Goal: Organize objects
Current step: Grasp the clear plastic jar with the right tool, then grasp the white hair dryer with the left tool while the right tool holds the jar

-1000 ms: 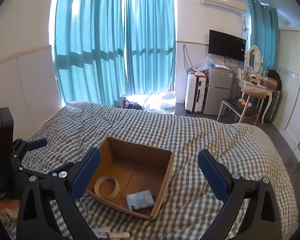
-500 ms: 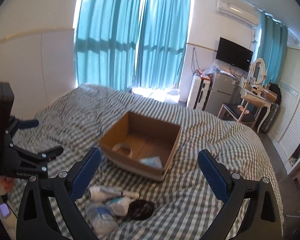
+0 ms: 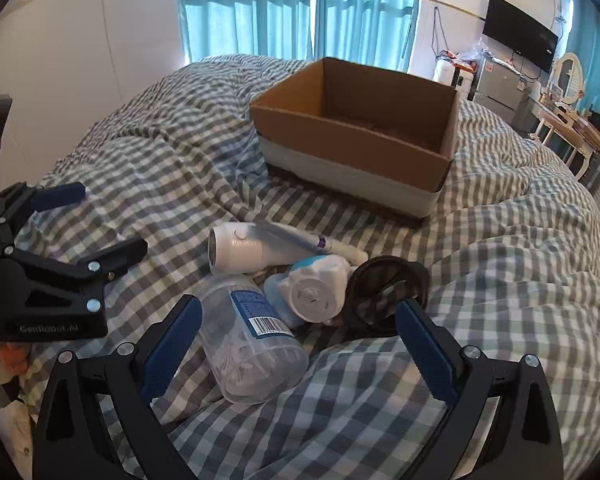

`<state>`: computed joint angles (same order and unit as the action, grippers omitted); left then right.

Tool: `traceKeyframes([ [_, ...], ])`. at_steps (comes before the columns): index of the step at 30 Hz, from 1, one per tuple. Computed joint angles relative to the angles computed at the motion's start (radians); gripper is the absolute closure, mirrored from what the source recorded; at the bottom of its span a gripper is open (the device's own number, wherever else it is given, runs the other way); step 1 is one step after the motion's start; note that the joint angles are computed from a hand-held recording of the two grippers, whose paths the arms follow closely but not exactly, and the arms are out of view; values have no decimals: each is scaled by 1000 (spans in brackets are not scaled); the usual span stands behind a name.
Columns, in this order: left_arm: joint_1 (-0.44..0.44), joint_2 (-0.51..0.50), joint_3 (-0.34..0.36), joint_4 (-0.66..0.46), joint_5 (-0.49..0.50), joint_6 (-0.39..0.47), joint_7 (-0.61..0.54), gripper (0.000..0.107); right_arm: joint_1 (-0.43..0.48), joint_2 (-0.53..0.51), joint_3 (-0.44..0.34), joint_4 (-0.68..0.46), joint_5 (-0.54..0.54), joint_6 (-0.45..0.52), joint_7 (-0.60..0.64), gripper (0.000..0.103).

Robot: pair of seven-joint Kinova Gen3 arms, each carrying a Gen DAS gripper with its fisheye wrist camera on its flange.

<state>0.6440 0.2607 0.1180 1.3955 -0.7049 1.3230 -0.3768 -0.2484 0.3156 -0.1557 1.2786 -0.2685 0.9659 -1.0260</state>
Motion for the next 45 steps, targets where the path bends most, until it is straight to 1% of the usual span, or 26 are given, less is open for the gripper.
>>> traceKeyframes([
  [2, -14, -7, -2, 18, 18, -20, 5, 5, 2, 36, -4, -39, -13, 51, -3, 5],
  [5, -13, -15, 1, 45, 7, -37, 16, 5, -5, 79, -4, -76, -11, 102, -15, 5],
  [7, -11, -15, 4, 52, -1, -39, 18, 5, -14, 95, -4, -81, -2, 115, -19, 6],
  [9, -11, -11, 6, 52, -1, -38, 20, 5, -30, 115, -2, -99, 20, 140, -24, 12],
  [12, -12, -10, 5, 51, -1, -39, 23, 5, -27, 137, -12, -121, 10, 180, -10, 20],
  [13, -12, -10, 5, 51, -2, -38, 24, 5, -20, 138, -23, -118, 7, 185, 1, 26],
  [16, -9, -7, 4, 49, -7, -33, 25, 5, -26, 106, -19, -66, 3, 144, 26, 28],
  [18, -9, -12, 4, 54, -7, -37, 33, 5, -21, 91, -20, -52, -5, 140, 37, 31],
  [22, -8, -5, 5, 43, -8, -22, 33, 5, 13, 62, -23, -67, -49, 160, 75, 34],
  [25, -2, 28, 2, -3, -8, 21, 4, 5, 32, 21, -12, -74, -57, 119, 105, 38],
  [26, 1, 35, 0, -13, -10, 22, -5, 5, 39, 12, -8, -79, -61, 111, 110, 38],
  [30, -18, 36, -11, -33, 20, -27, -41, 5, 49, -13, 9, -100, -54, 59, 111, 39],
  [32, -30, 38, -16, -41, 40, -53, -56, 5, 51, -25, 17, -92, -43, 19, 103, 39],
  [34, -46, 42, -19, -51, 63, -83, -86, 5, 59, -20, 24, -105, -42, -2, 85, 39],
  [37, -48, 62, -26, -74, 70, -104, -128, 5, 54, -21, 39, -105, -5, -53, 46, 39],
  [41, -45, 98, -39, -114, 88, -118, -182, 5, 52, 8, 47, -130, 38, -53, 1, 39],
  [45, -51, 132, -53, -152, 122, -127, -242, 5, 60, 21, 37, -109, 54, -66, 9, 39],
])
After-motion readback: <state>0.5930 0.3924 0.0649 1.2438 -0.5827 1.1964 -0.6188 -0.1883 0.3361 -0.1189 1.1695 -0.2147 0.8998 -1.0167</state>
